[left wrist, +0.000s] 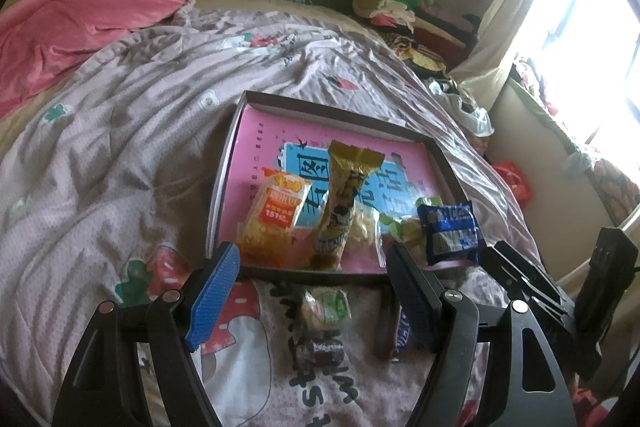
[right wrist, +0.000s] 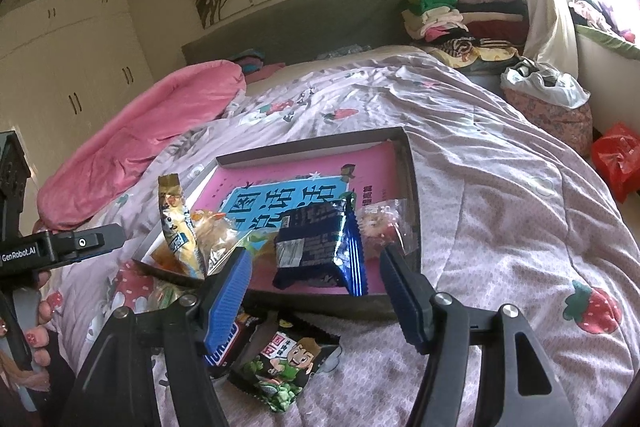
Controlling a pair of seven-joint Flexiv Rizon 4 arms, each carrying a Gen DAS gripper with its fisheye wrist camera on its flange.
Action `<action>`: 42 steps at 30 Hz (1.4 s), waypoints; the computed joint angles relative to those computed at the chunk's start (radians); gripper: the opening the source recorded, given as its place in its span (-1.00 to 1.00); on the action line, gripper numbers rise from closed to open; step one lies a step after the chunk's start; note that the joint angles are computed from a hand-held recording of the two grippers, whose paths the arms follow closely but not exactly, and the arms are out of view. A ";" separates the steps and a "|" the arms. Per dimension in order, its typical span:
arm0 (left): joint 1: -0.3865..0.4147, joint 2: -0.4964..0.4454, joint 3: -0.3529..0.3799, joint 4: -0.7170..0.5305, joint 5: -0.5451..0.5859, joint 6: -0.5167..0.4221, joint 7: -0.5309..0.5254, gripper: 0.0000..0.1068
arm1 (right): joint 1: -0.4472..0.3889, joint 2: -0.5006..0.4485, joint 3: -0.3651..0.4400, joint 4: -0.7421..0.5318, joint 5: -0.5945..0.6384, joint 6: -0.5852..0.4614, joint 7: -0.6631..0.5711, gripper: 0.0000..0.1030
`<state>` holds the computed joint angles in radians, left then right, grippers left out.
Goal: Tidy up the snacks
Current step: 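Withdraw both grippers from the tray toward the snacks lying beside it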
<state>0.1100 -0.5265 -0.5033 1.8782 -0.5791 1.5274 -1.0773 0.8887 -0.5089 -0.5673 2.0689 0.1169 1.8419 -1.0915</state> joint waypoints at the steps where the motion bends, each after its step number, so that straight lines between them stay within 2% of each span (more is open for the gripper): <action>1: -0.003 0.001 0.005 0.000 0.002 -0.005 -0.002 0.44 | 0.001 0.001 0.001 0.001 0.000 -0.002 0.000 0.28; 25: -0.064 0.019 0.097 0.018 0.001 -0.059 0.016 0.44 | 0.023 0.017 -0.010 0.026 -0.062 -0.052 0.058 0.30; 34: -0.105 0.021 0.153 0.013 0.007 -0.103 0.008 0.44 | -0.021 0.033 0.038 0.029 -0.131 -0.104 0.114 0.34; 42: -0.122 0.033 0.164 0.035 0.007 -0.107 0.032 0.44 | -0.052 0.044 0.064 0.043 -0.214 -0.133 0.196 0.35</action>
